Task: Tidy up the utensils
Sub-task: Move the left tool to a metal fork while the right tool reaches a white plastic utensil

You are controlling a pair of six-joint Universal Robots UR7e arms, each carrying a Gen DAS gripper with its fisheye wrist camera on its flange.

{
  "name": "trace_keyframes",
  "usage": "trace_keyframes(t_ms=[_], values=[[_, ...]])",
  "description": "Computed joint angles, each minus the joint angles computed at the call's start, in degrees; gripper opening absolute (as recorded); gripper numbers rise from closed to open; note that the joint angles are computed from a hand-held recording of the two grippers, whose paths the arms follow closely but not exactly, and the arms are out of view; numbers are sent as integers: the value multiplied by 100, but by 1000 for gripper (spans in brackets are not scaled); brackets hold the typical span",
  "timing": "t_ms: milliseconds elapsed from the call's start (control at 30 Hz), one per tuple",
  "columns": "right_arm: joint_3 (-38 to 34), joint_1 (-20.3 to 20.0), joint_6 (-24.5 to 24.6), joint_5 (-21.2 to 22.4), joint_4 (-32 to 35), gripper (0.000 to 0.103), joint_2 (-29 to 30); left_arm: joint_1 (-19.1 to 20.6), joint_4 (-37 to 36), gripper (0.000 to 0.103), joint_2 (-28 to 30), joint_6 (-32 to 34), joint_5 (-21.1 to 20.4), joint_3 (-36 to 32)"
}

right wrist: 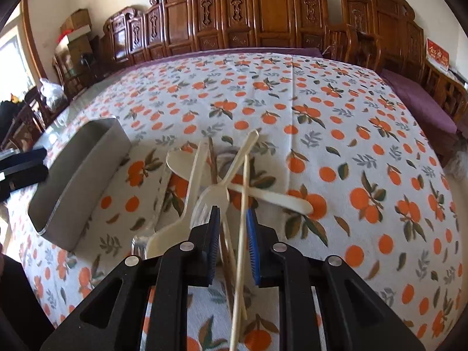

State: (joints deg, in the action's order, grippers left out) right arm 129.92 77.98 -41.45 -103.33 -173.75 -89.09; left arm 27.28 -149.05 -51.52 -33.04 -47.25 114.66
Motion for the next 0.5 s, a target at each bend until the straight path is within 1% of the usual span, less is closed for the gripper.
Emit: trace_keyframes(t_ms=[100,300,367,433,500], values=[[-117,-7,117,202,118,20,92,-24,-10,78,109,-19,-33,-32],[-303,60,341,95,301,21,358,-52,-7,78,257,-5,-108,-87],[-355,61,491,76,446,21,396,-54,-4,78,290,-24,-106,-104],[-377,79,557,13,522,25,449,-65,-13,78,302,-34,-86,-102],[-373,91,572,-7,489,25,486,-75,-23,78,316,-32,-70,-106]])
